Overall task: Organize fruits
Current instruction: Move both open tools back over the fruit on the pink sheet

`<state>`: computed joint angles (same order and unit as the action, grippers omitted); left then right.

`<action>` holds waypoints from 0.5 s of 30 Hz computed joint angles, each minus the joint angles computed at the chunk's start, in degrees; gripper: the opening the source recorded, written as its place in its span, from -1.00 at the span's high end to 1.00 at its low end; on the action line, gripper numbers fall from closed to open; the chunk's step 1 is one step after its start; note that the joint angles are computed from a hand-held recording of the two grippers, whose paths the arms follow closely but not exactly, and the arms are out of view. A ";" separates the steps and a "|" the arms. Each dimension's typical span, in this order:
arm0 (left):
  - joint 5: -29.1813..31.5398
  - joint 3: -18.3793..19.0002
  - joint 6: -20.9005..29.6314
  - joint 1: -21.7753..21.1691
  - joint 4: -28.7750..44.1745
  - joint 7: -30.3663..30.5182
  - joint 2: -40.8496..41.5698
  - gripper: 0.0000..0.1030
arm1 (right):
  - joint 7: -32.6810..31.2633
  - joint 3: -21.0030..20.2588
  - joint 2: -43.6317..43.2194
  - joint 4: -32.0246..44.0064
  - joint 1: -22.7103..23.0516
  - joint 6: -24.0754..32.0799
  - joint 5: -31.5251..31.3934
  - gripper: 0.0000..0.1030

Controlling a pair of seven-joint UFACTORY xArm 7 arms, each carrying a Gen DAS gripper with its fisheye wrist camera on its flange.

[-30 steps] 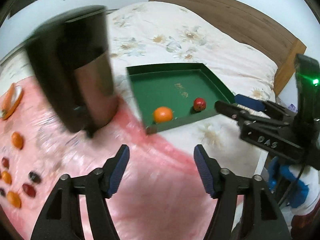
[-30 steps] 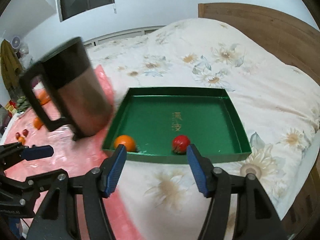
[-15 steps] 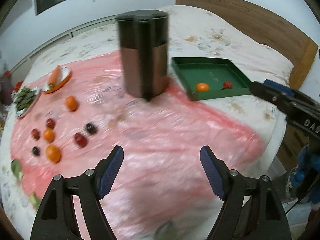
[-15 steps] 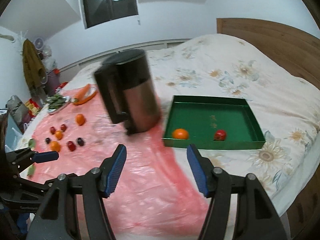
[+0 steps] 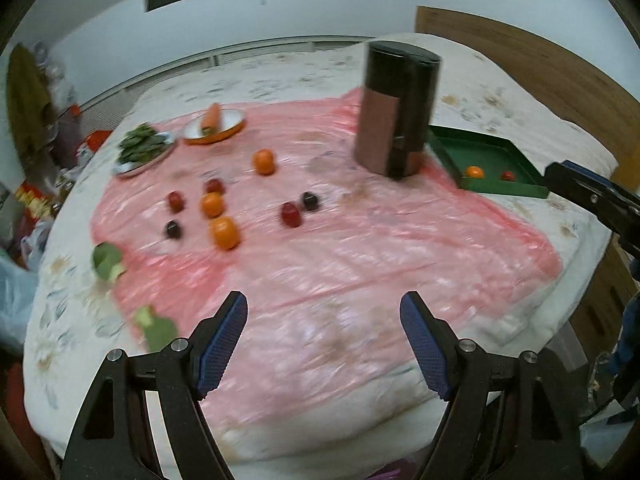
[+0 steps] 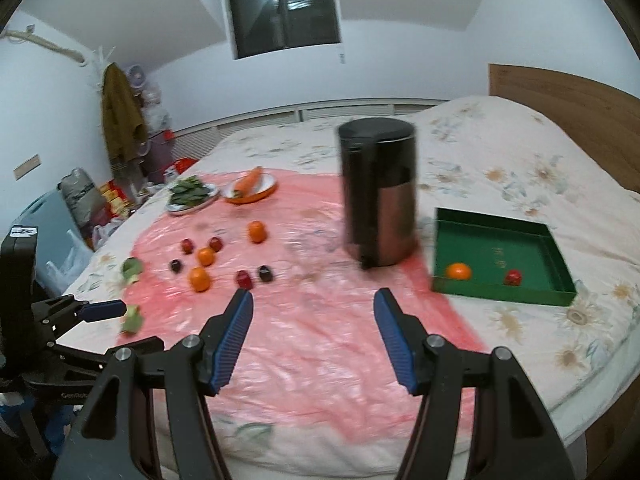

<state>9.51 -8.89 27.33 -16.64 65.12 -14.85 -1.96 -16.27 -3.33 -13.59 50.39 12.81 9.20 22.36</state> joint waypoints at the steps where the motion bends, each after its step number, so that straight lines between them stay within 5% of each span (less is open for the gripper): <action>1: -0.04 0.42 -0.35 0.39 -1.57 -0.05 -1.24 -0.44 | 0.09 0.41 -0.11 -0.32 0.43 -0.10 0.16 -0.75; 9: -1.99 3.06 -4.61 5.24 -8.43 -1.13 -4.47 -0.44 | -5.08 0.75 4.56 1.42 6.77 -1.47 7.01 -0.75; 15: -3.78 4.68 -8.08 8.16 -8.04 -0.01 -1.20 -0.42 | -9.84 4.16 12.46 7.55 5.68 -0.20 12.38 -0.75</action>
